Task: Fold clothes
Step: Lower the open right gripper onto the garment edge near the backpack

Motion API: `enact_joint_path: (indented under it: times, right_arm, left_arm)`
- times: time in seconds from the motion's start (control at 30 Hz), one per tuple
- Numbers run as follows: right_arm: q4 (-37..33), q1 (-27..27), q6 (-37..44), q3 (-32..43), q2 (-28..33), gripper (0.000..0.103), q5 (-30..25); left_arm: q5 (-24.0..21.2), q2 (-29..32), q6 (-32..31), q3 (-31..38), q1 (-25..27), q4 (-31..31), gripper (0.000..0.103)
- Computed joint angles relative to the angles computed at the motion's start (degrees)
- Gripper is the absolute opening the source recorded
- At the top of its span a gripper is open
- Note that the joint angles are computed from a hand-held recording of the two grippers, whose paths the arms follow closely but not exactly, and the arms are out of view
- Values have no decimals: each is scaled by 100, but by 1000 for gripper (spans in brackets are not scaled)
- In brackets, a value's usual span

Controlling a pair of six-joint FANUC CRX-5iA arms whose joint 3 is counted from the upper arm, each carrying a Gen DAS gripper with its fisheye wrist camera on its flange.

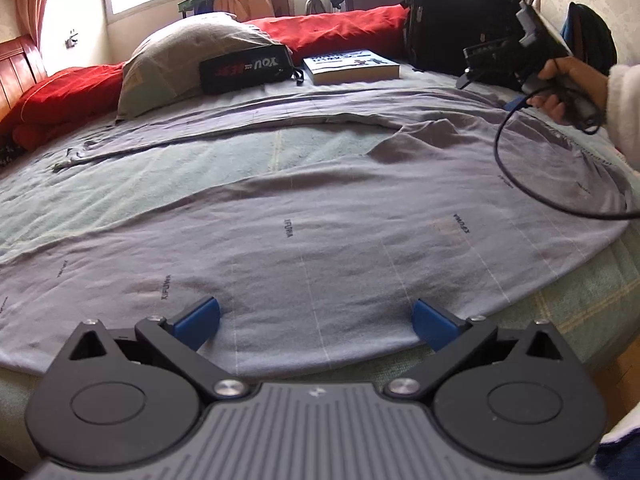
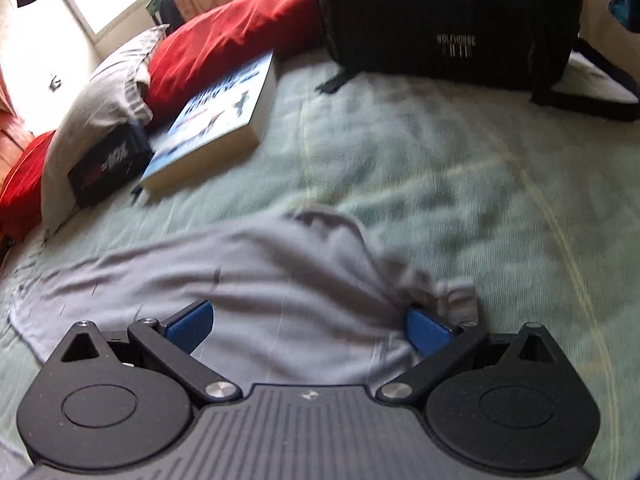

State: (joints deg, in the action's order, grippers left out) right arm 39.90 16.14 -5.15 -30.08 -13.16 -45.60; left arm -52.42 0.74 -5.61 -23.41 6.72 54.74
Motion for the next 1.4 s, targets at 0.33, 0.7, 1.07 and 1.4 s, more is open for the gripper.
enact_joint_path:
  times: [0.33, 0.7, 1.07, 1.4]
  right_arm:
    - [-146, -540, 438, 457, 411, 103, -165]
    - [-1017, -261, 482, 277, -262, 103, 511]
    - [-734, -537, 953, 828, 596, 103, 18]
    - [-1353, 156, 2271, 2255, 1527, 103, -1796]
  left_arm:
    - [-115, 97, 2, 98, 8, -10, 102]
    - [-137, 143, -17, 149, -6, -36, 102]
    - [-131, 106, -32, 125, 5, -41, 102]
    - [-135, 77, -136, 71, 31, 10, 102]
